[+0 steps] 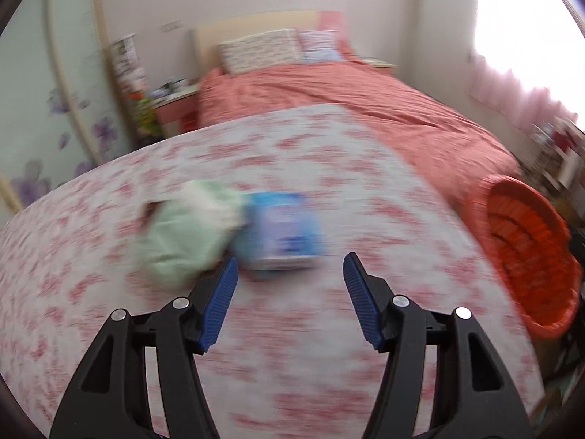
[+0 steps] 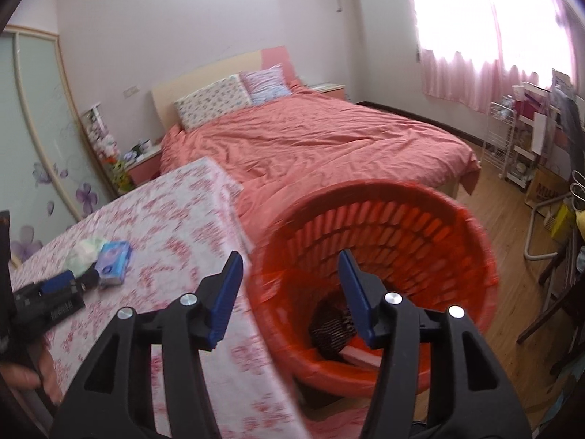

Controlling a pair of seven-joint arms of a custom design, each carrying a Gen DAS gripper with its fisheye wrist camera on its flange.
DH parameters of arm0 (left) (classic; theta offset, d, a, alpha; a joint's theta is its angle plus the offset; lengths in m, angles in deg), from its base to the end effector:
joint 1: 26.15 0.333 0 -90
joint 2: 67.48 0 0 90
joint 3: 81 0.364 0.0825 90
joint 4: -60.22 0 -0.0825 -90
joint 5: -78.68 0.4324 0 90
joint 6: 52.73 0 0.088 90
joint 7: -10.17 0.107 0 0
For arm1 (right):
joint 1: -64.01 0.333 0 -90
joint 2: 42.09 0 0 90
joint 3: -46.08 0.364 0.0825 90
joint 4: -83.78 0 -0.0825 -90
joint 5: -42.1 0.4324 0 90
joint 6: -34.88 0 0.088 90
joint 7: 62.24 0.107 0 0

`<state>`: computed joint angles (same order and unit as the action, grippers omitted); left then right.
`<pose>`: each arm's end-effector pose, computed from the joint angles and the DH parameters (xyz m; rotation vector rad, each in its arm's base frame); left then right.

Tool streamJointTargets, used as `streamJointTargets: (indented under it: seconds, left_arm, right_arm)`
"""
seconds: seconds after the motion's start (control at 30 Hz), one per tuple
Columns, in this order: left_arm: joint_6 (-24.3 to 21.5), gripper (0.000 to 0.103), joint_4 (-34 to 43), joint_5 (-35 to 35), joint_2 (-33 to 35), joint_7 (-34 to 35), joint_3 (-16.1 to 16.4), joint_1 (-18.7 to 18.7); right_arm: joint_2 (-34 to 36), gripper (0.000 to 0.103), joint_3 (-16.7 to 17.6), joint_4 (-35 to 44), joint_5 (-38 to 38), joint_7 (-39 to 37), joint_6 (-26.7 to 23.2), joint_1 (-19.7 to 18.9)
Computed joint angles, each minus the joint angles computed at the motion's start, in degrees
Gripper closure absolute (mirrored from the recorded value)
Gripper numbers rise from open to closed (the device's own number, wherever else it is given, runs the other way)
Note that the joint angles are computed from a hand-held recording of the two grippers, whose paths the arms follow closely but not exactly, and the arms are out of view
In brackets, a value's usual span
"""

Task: Collect trash
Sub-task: 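Grasp the light green cloth with the left tool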

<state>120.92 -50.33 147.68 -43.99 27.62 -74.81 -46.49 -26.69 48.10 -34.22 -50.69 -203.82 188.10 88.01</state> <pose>0.6509 -0.2432 0.3299 -1.6071 1.9016 -0.7062 0.5660 0.3092 0.3313 -1.3136 1.9350 -0.7810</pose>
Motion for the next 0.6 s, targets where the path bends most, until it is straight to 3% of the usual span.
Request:
streamJointTargets:
  seconds: [0.13, 0.3, 0.37, 0.43, 0.5, 0.6]
  left_arm:
    - [-2.6, 0.043, 1.2, 0.2, 1.0, -2.8, 1.5, 1.3]
    - [-2.6, 0.046, 2.8, -9.7, 3.4, 6.0, -1.7, 5.5]
    - [-2.4, 0.055, 3.2, -10.9, 4.0, 7.7, -0.6, 4.4]
    - [-1.5, 0.074, 3.2, -11.9, 4.2, 8.6, 0.9, 3.3]
    - [1.1, 0.085, 2.3, -12.0, 3.8, 7.8, 3.1, 1.8]
    - [6.1, 0.091, -0.2, -11.9, 2.5, 5.8, 7.5, -0.9]
  right_arm:
    - [3.6, 0.049, 0.4, 4.0, 2.4, -3.9, 2.0, 0.8]
    - [7.8, 0.049, -0.6, 9.1, 6.9, -9.9, 3.6, 3.6]
    - [9.0, 0.049, -1.2, 10.7, 9.2, -13.0, 3.8, 4.8]
    - [9.9, 0.049, -2.1, 11.8, 10.9, -14.8, 4.0, 6.1]
    - [10.6, 0.049, -2.9, 12.7, 12.4, -16.6, 4.4, 7.2]
    - [11.7, 0.049, -4.1, 14.0, 14.4, -18.9, 4.8, 8.6]
